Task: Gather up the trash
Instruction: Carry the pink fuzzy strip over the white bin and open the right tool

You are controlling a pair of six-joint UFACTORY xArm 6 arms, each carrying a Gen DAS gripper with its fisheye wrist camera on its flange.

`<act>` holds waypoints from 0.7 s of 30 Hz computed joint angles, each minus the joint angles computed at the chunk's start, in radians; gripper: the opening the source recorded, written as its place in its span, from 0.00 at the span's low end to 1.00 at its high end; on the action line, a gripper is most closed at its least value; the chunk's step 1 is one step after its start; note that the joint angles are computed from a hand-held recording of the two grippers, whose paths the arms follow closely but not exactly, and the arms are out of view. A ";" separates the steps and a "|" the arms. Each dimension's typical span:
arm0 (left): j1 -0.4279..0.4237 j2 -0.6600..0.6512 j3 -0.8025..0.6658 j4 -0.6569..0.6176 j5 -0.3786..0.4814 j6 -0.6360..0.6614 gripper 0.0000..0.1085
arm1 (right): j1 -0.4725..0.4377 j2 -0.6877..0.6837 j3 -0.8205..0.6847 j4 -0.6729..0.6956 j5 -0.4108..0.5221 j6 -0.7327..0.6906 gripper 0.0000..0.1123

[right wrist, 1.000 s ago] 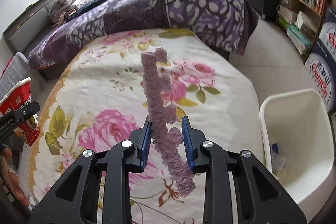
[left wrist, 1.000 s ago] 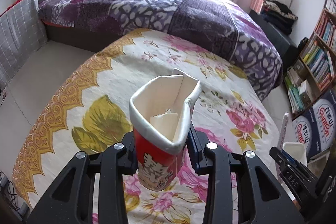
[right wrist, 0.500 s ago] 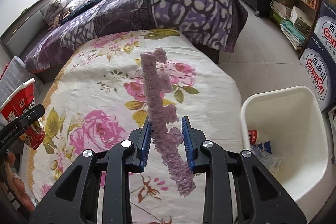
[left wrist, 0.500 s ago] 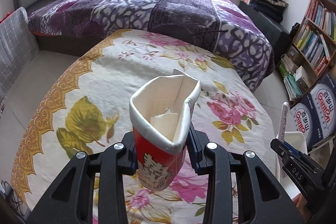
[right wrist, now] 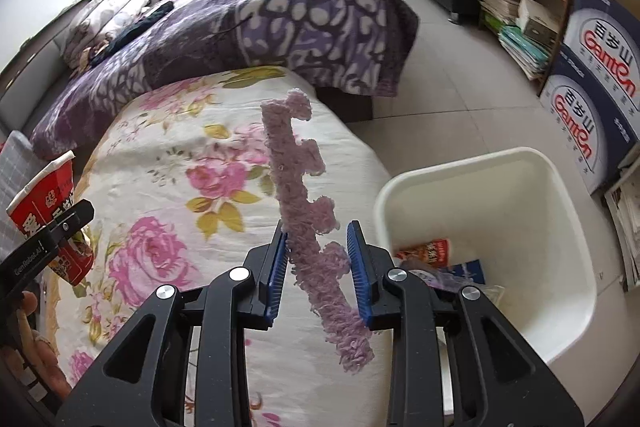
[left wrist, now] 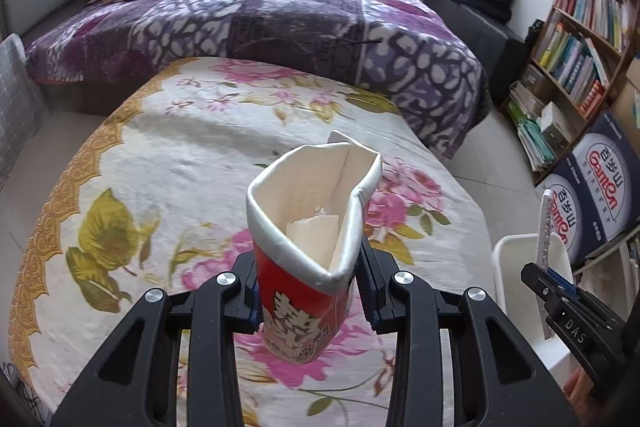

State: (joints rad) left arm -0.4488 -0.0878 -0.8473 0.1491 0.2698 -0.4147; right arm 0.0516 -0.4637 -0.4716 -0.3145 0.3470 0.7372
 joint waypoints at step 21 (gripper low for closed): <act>-0.159 0.135 -0.112 -0.005 -0.014 -0.003 0.34 | -0.217 -0.149 0.101 0.040 0.109 -0.056 0.47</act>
State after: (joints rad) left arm -0.6074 0.0476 -0.9597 0.1437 0.2556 -0.4173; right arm -0.1657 -0.6122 -0.3708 -0.2744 0.4559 0.6814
